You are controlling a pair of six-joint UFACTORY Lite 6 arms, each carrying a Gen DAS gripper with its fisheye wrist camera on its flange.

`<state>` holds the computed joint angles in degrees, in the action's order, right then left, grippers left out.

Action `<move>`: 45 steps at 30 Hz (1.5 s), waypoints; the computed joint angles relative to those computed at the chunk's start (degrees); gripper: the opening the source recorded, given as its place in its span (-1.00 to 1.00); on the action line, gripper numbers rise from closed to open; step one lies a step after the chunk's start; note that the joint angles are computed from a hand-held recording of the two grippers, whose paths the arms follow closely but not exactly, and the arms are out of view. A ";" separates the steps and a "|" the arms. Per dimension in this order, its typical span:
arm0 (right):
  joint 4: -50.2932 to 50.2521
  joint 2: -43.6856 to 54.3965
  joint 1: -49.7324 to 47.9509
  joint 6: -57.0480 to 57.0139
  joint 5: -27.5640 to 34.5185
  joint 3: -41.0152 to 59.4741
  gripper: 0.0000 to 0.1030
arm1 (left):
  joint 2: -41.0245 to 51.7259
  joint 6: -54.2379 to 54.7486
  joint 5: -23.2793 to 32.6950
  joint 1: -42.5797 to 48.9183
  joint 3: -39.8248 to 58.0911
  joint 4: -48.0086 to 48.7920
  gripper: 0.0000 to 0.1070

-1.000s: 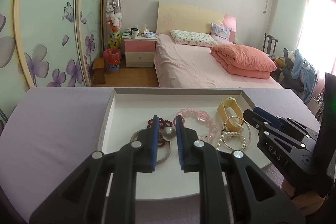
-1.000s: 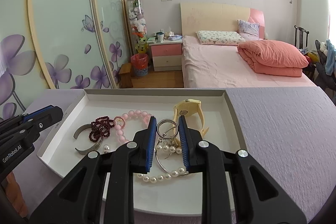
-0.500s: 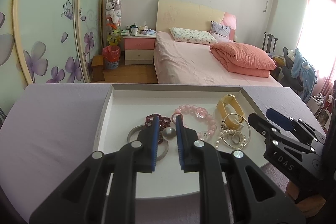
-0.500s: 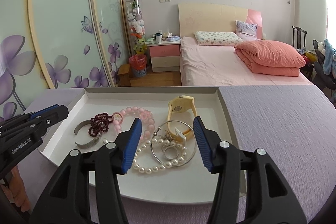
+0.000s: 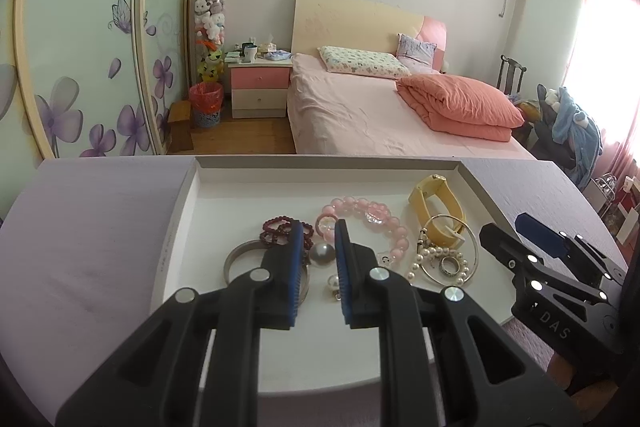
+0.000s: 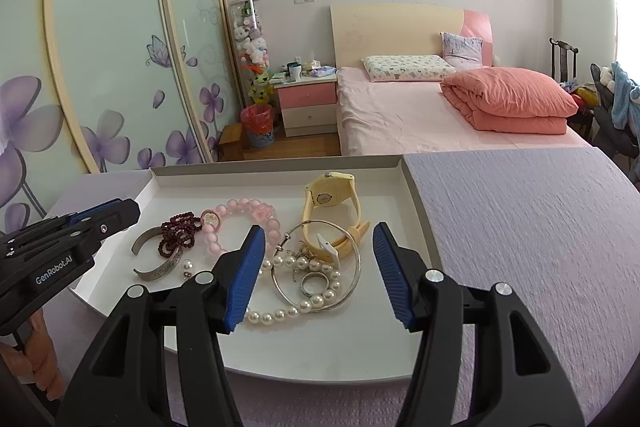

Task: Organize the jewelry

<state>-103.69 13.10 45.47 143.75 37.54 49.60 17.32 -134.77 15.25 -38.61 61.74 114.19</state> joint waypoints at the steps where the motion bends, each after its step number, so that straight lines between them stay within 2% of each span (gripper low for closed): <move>1: -0.16 -0.03 -0.04 0.20 -0.01 -0.12 0.14 | 0.38 0.00 0.07 -0.10 0.28 -0.04 -0.70; 14: -1.50 -0.52 -0.45 1.86 -0.30 -1.49 0.20 | 3.85 -0.01 -1.25 0.22 3.34 0.12 -0.69; 16: -1.57 -0.45 -0.46 2.05 -0.31 -1.58 0.20 | 3.83 -1.79 -0.96 0.23 3.17 1.62 -0.53; 18: -1.73 -0.53 -0.60 2.23 -0.33 -1.76 0.20 | 3.58 -4.00 0.75 0.17 2.66 3.18 0.19; 22: -1.88 -0.36 -0.78 2.43 -0.43 -1.69 0.21 | 2.48 -7.12 1.76 0.25 1.36 5.98 0.32; 24: -1.68 -0.23 -0.76 2.15 -0.47 -1.45 0.25 | 1.72 -8.86 2.67 0.39 0.39 6.72 0.50; 29: -1.20 -0.09 -0.34 1.67 0.23 -1.25 0.44 | -0.79 -10.42 3.16 1.05 -2.21 6.98 0.66; 32: -0.51 -0.25 0.06 1.34 0.78 -1.27 0.63 | -2.28 -9.54 3.94 1.20 -3.72 5.58 0.77; 34: -0.11 -0.53 0.31 1.28 1.34 -1.38 0.85 | -3.22 -9.26 4.58 1.46 -4.81 4.88 0.80; 36: 0.31 -0.97 0.71 1.27 2.09 -1.63 0.97 | -4.28 -9.24 5.40 1.75 -6.22 4.33 0.86; 42: 3.77 -1.15 2.22 -0.51 3.96 -1.54 0.97 | -8.99 -9.89 5.86 3.18 -11.54 4.15 0.88; 45: 5.00 -2.33 3.53 -0.06 4.84 -2.55 0.97 | -13.67 -13.57 5.63 3.90 -16.25 7.35 0.88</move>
<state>-98.68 10.77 49.00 143.68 42.37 47.05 3.65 -148.34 20.88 -34.71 45.50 121.53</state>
